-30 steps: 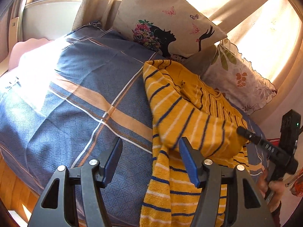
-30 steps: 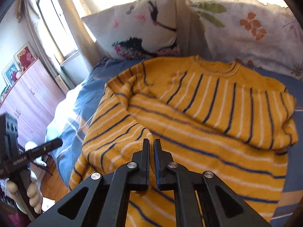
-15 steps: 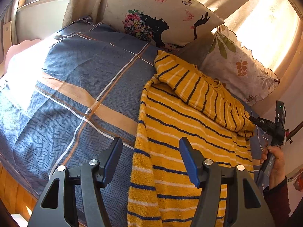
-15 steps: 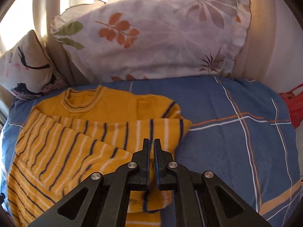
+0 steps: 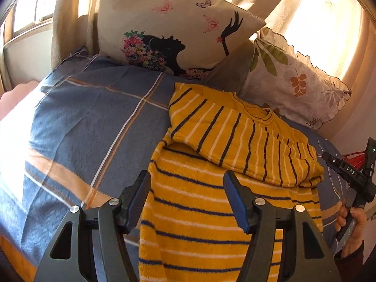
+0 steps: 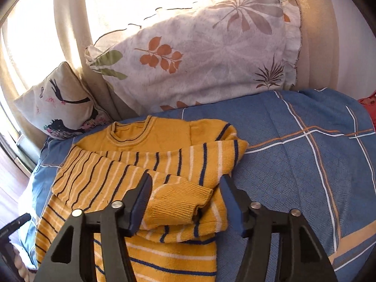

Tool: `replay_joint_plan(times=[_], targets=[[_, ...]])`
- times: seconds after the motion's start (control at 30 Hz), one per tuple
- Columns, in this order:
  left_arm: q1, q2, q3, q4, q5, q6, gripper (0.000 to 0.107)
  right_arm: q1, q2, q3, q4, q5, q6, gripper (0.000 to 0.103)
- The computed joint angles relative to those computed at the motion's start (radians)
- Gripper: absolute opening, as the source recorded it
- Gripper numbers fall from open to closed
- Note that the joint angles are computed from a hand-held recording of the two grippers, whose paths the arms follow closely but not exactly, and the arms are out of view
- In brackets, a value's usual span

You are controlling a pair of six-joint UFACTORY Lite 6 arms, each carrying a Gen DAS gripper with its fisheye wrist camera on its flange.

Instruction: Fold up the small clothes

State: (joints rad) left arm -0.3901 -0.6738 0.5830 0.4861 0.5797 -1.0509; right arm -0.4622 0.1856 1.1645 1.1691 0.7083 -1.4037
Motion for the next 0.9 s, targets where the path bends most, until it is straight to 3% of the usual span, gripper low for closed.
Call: replay_joint_plan(times=[0.2,0.3,0.47,0.53,0.7,0.77,0.8,0.83,0.9], targets=[[0.111,0.407,0.255,-0.081,-0.149,0.226,0.068,0.043,0.03,0.004,0.009,-0.044,0.004,0.069],[0.151,0.59,0.396,-0.21,-0.178,0.428,0.068,0.077,0.058,0.042,-0.003,-0.042,0.022,0.069],[0.183,0.835,0.61,-0.273,-0.172,0.551,0.068,0.189,0.191,0.249,-0.165,-0.014,0.145,0.069],[0.187,0.918,0.684,-0.251,-0.162,0.534,0.068,0.248,0.279,0.366,-0.27,0.005,0.235,0.069],[0.151,0.998,0.721,0.15,-0.128,0.148,0.068,0.39,0.5,0.622,-0.533,0.041,0.458,0.069],[0.139,0.981,0.684,0.269,-0.12,0.038,0.068,0.435,0.489,0.589,-0.596,-0.021,0.455,0.052],[0.133,0.965,0.655,0.334,-0.122,-0.017,0.068,0.445,0.469,0.564,-0.59,-0.033,0.423,0.023],[0.128,0.954,0.632,0.4,-0.121,-0.07,0.068,0.446,0.459,0.561,-0.576,-0.01,0.407,0.008],[0.115,0.948,0.599,0.518,-0.108,-0.165,0.07,0.456,0.429,0.535,-0.569,-0.03,0.396,0.007]])
